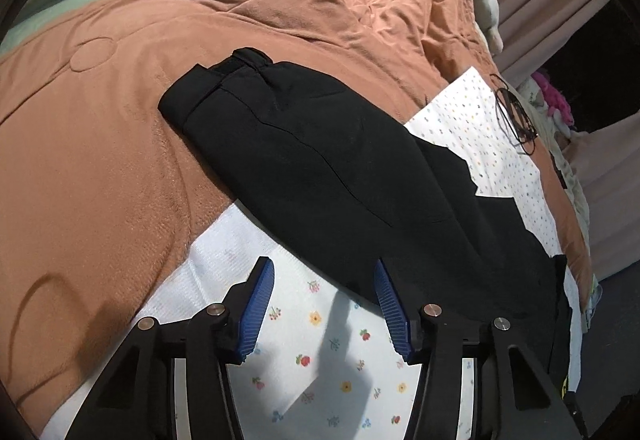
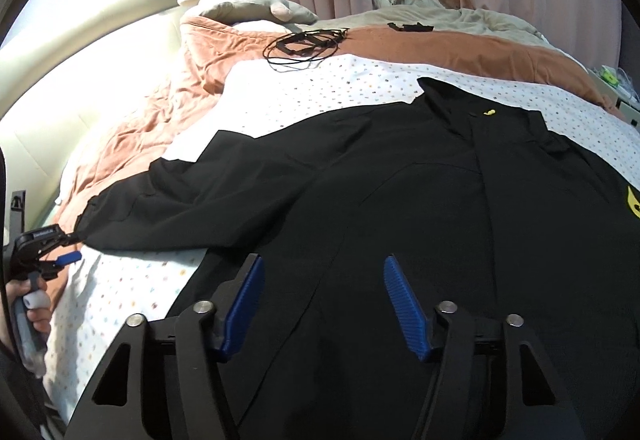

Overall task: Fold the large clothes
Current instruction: 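Grasp the black shirt's sleeve cuff with the left gripper, then lift the sleeve and fold it across the shirt body, open left gripper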

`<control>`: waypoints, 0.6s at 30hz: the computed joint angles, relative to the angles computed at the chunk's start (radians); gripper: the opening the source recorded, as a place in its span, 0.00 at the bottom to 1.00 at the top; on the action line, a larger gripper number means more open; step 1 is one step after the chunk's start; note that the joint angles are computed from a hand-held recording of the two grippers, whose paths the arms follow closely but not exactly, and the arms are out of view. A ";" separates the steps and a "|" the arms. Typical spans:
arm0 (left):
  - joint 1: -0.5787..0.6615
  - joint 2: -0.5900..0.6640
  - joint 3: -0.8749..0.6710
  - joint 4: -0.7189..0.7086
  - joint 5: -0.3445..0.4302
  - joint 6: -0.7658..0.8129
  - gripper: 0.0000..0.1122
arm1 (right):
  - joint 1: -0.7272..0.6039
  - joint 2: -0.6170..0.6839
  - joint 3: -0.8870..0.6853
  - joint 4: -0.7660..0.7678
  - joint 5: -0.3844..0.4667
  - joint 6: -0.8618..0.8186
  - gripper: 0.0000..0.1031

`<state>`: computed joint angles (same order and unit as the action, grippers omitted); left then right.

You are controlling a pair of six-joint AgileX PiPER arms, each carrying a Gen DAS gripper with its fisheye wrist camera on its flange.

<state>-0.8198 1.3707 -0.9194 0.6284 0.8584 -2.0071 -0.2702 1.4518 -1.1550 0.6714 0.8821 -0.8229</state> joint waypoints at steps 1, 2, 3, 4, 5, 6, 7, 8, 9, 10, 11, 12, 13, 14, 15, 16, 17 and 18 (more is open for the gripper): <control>0.016 0.009 0.002 -0.009 -0.007 0.011 0.43 | 0.010 0.020 -0.014 -0.002 0.001 0.013 0.51; 0.031 0.021 0.002 -0.014 -0.016 0.018 0.40 | 0.017 0.036 -0.028 -0.006 0.004 0.026 0.47; 0.042 0.035 -0.003 -0.011 -0.012 0.022 0.34 | 0.027 0.050 -0.041 -0.014 0.001 0.042 0.44; 0.048 0.049 -0.012 -0.003 0.000 0.026 0.27 | 0.045 0.067 -0.056 -0.023 -0.006 0.058 0.42; 0.054 0.058 -0.018 0.003 0.010 0.032 0.23 | 0.057 0.078 -0.066 -0.028 -0.013 0.063 0.40; 0.059 0.063 -0.018 0.012 0.013 0.032 0.14 | 0.074 0.092 -0.080 -0.039 -0.019 0.075 0.36; 0.064 0.060 -0.010 0.023 0.003 0.026 0.10 | 0.094 0.107 -0.096 -0.049 -0.022 0.089 0.34; 0.064 0.055 -0.003 0.036 -0.003 0.016 0.08 | 0.105 0.120 -0.107 -0.051 -0.023 0.095 0.31; 0.057 0.050 -0.001 0.055 0.001 0.001 0.04 | 0.121 0.137 -0.124 -0.056 -0.021 0.109 0.28; 0.045 0.044 -0.004 0.075 0.017 -0.010 0.03 | 0.136 0.153 -0.138 -0.060 -0.021 0.125 0.26; 0.031 0.039 -0.014 0.094 0.042 -0.015 0.03 | 0.148 0.168 -0.148 -0.060 -0.022 0.130 0.24; 0.019 0.034 -0.024 0.109 0.064 -0.019 0.02 | 0.160 0.184 -0.159 -0.061 -0.022 0.137 0.22; 0.006 0.026 -0.035 0.123 0.086 -0.021 0.02 | 0.179 0.205 -0.172 -0.067 -0.028 0.152 0.21; -0.006 0.017 -0.048 0.136 0.113 -0.019 0.02 | 0.192 0.218 -0.177 -0.074 -0.037 0.161 0.18; -0.020 0.009 -0.071 0.152 0.150 -0.016 0.01 | 0.208 0.236 -0.182 -0.084 -0.049 0.173 0.17; -0.035 0.001 -0.092 0.170 0.184 -0.014 0.01 | 0.227 0.260 -0.192 -0.101 -0.064 0.195 0.16; -0.051 -0.003 -0.122 0.187 0.221 -0.003 0.01 | 0.236 0.278 -0.200 -0.112 -0.070 0.214 0.15; -0.063 -0.002 -0.147 0.198 0.246 0.010 0.01 | 0.244 0.306 -0.214 -0.115 -0.070 0.231 0.14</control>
